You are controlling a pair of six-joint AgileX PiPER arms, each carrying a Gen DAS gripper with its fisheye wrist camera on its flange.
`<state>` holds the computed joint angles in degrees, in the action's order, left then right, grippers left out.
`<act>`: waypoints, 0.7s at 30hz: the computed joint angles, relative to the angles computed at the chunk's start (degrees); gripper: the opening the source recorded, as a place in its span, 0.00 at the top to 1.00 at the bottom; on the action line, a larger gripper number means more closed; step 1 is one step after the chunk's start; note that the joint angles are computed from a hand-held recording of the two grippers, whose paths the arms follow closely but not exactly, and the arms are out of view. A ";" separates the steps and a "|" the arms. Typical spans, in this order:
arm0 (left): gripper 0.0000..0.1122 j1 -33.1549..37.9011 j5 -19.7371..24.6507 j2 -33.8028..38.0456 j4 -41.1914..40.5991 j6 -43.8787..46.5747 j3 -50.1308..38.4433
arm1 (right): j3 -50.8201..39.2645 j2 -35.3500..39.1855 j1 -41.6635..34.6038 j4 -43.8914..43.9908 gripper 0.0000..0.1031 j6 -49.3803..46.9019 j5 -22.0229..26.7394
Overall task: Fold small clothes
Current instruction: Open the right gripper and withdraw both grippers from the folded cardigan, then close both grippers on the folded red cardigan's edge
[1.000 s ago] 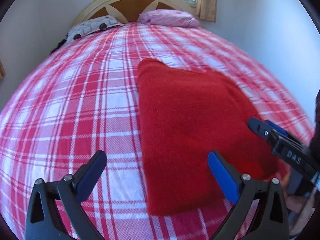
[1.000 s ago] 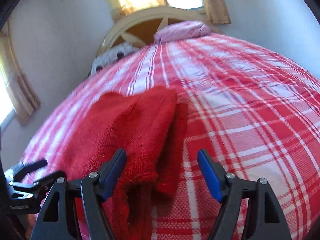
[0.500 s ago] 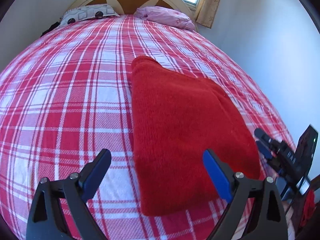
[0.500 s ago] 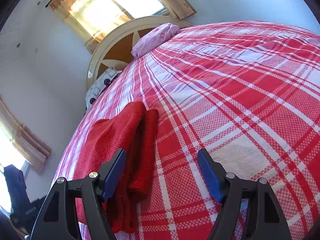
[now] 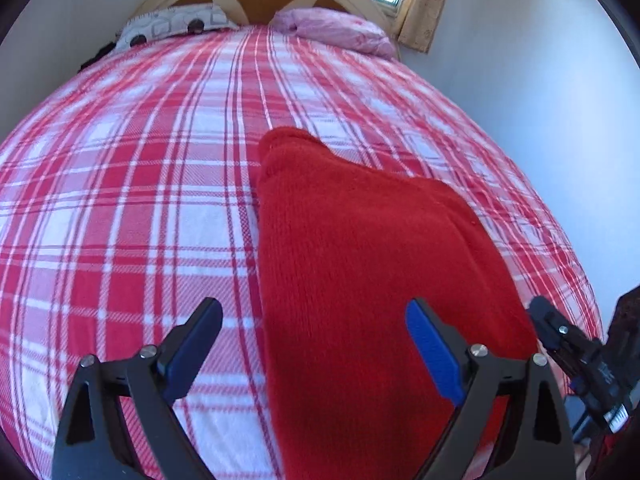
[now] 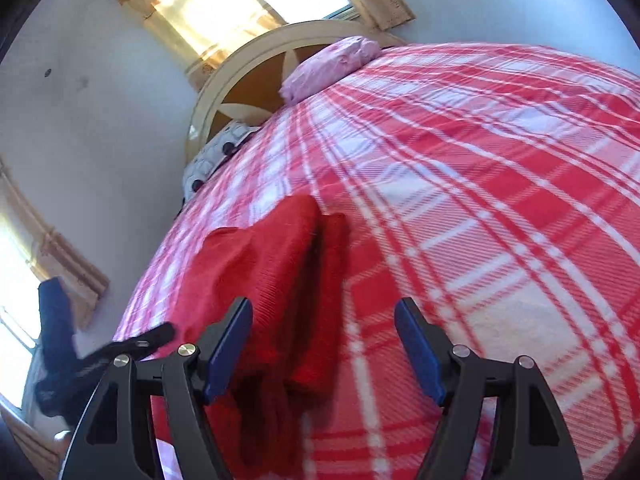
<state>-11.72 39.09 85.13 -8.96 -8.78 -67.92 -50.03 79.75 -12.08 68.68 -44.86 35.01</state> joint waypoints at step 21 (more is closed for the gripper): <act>0.09 -0.50 -3.02 3.65 -8.26 3.09 2.21 | -8.25 10.57 7.44 -5.89 0.27 5.77 -2.93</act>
<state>-12.22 36.07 88.78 -17.22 -5.70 -65.71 -58.28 90.32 -4.64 62.79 -39.08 32.08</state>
